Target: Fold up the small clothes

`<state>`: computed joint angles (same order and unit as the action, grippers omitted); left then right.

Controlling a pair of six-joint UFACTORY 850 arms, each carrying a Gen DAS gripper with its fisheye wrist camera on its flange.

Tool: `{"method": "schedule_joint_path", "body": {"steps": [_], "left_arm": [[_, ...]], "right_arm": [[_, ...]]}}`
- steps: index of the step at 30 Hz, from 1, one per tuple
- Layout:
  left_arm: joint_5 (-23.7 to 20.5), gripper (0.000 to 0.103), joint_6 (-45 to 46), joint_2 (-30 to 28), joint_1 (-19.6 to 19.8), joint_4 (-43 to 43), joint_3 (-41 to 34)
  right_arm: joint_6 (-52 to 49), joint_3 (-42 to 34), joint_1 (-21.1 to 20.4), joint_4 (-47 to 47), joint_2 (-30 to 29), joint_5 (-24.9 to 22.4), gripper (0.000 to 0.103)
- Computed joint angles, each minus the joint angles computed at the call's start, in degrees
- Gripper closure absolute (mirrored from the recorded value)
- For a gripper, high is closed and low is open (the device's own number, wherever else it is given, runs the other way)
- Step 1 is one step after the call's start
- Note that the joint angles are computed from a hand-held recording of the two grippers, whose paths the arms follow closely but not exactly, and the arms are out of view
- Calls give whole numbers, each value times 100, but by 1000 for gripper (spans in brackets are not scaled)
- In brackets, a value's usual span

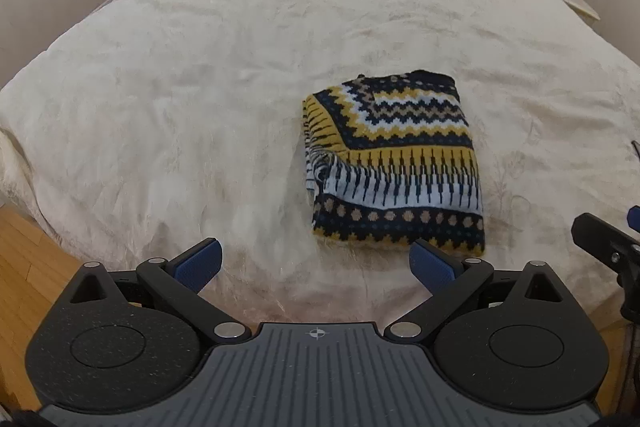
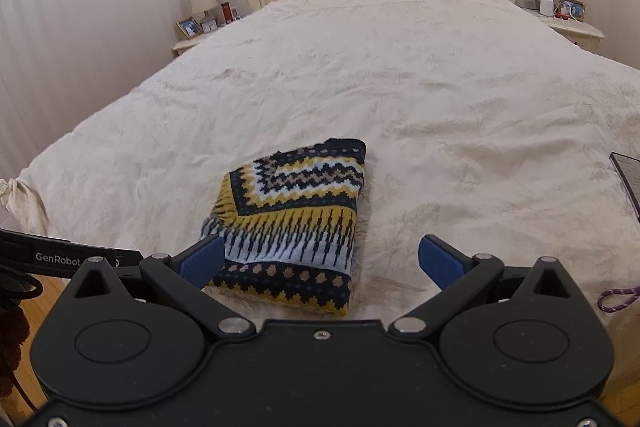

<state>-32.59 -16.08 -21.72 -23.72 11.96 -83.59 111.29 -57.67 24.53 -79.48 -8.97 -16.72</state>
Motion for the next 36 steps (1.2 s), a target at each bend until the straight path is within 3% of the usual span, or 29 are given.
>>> {"method": "schedule_joint_path", "body": {"steps": [9, 18, 36], "left_arm": [[-154, 2, -9, -54, -1, -19, -54], [-244, 2, 24, -101, -5, -95, -89], [-305, 2, 18, -146, -47, -98, -144]], "right_arm": [[-957, -90, -21, 1011, -64, -8, 0], [-1368, -135, -43, 1416, -100, 71, 0], [-1278, -122, -89, 1350, -94, 205, 0]]}}
